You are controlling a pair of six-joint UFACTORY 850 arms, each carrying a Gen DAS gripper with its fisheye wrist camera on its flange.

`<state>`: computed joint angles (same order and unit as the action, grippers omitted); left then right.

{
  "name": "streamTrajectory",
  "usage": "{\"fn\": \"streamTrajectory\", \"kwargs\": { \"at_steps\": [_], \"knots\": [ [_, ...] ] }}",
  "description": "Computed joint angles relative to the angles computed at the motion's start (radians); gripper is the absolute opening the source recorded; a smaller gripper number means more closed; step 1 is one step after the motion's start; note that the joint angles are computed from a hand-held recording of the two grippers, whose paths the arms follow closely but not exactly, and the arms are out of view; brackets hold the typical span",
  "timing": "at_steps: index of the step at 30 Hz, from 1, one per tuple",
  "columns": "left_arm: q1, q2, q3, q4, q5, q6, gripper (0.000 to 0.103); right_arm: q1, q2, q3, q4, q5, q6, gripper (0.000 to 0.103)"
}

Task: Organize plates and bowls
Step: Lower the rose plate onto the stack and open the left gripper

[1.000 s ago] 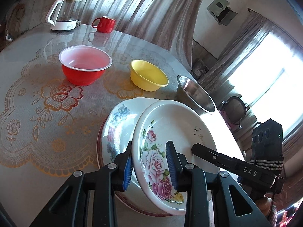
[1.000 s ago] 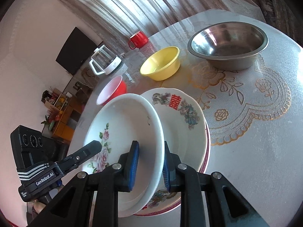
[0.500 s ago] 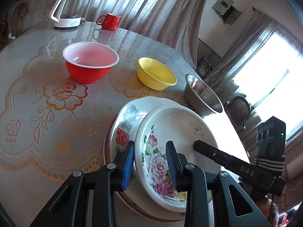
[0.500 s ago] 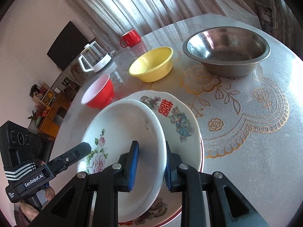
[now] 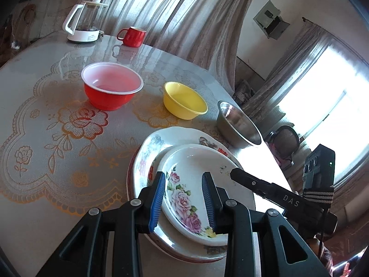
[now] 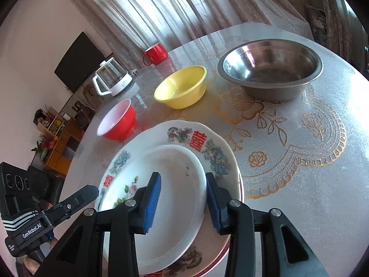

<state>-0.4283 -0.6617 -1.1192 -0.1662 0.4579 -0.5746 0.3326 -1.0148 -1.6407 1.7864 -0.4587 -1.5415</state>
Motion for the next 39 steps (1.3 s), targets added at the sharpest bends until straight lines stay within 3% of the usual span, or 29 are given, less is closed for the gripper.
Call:
{"fn": "streamTrajectory", "kwargs": {
  "at_steps": [5,12,15,23,27,31,39],
  "knots": [
    [-0.018,0.008,0.002,-0.099,-0.018,0.107,0.032,-0.005,0.007,0.012,0.019,-0.011,-0.015,0.041],
    [-0.022,-0.011,-0.026,-0.179,-0.06,0.195,0.034,0.011,0.016,0.021,0.086,0.041,-0.114,0.039],
    [-0.019,-0.022,-0.037,-0.108,-0.073,0.138,0.035,0.022,0.022,0.022,0.081,0.094,-0.136,0.034],
    [-0.029,-0.026,-0.032,-0.052,-0.076,0.093,0.036,0.002,0.054,0.075,0.006,0.042,-0.1,0.031],
    [-0.03,-0.017,-0.015,-0.081,-0.072,0.103,0.039,-0.009,0.071,0.113,0.128,0.01,-0.178,0.032],
    [-0.037,-0.004,0.002,-0.155,-0.059,0.157,0.048,-0.017,0.073,0.126,0.247,0.016,-0.221,0.033],
    [-0.049,0.012,0.015,-0.283,-0.069,0.272,0.051,-0.021,0.068,0.119,0.166,0.029,-0.124,0.037]
  ]
}}
